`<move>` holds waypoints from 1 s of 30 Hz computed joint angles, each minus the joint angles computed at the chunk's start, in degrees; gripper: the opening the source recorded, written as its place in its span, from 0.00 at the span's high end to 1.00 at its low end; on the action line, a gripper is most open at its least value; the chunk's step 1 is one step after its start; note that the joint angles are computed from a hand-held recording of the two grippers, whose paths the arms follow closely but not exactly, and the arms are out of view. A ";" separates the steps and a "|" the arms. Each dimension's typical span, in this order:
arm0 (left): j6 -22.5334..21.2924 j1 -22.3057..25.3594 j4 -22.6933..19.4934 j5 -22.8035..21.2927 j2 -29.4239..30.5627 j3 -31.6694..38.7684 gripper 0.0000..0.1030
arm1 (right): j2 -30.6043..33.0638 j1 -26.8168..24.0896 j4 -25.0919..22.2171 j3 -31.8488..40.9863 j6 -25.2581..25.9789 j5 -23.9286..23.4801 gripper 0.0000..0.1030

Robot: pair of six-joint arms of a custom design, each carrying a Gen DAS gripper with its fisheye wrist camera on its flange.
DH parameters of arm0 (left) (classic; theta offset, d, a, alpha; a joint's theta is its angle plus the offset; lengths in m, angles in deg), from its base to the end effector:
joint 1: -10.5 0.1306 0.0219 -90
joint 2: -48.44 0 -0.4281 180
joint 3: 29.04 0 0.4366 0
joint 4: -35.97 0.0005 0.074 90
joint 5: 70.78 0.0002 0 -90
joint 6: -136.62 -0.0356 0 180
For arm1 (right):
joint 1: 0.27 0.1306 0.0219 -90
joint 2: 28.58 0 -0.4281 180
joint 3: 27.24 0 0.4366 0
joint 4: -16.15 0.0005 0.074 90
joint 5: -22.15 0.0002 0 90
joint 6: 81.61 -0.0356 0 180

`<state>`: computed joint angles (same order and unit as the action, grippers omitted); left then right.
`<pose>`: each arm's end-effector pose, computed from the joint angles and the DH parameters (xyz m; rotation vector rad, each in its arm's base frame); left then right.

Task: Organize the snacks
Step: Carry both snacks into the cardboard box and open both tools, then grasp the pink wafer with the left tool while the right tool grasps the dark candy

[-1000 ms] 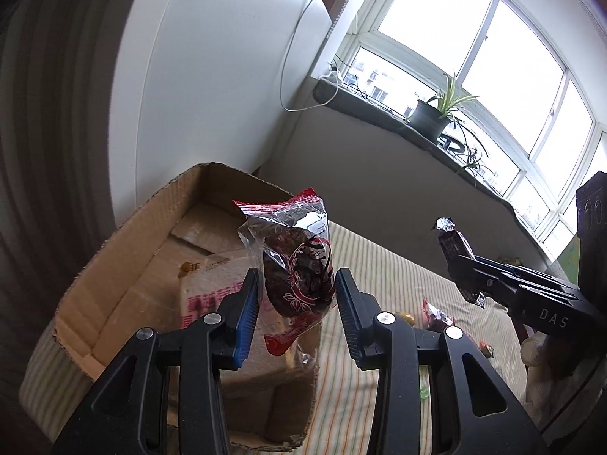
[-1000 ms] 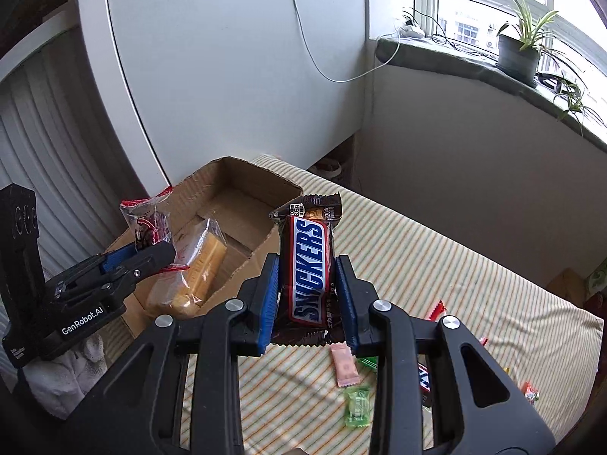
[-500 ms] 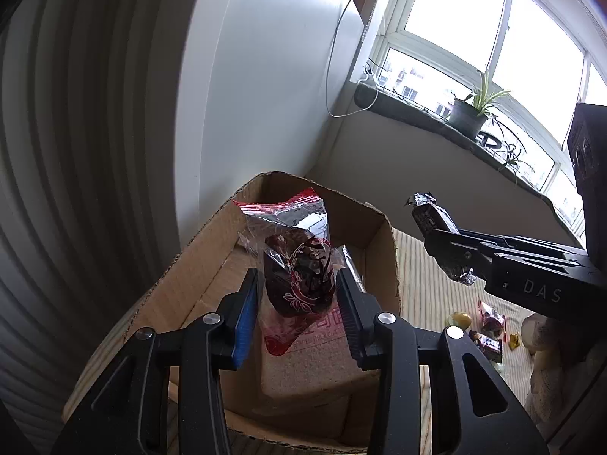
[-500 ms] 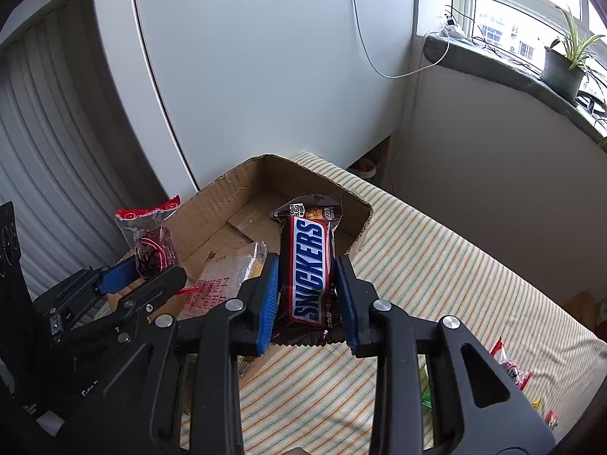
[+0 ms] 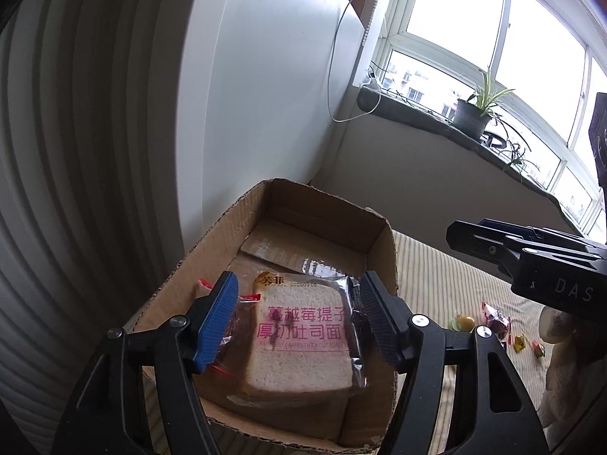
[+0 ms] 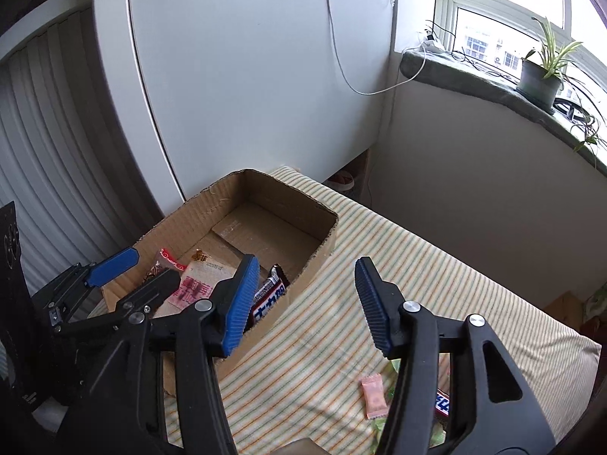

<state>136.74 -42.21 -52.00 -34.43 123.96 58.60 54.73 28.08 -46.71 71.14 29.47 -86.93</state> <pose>0.2434 -0.2731 0.5445 -0.8288 2.0213 0.0949 0.4046 0.2310 0.5894 -1.1398 2.1057 0.4592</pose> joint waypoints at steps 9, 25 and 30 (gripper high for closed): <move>-10.58 -0.24 9.40 1.68 2.31 1.83 0.35 | -2.50 -11.84 -2.49 0.04 2.88 -1.68 0.46; -25.48 2.04 23.71 20.37 10.10 4.65 0.35 | -2.86 -35.71 -10.81 -4.82 11.81 -3.72 0.43; -25.26 2.47 24.95 25.72 11.33 4.00 0.35 | -4.91 -39.35 -12.43 -9.44 14.90 -3.45 0.43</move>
<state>111.49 -39.74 -27.04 -8.71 135.29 62.60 49.81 -11.26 -59.15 61.70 44.37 -90.38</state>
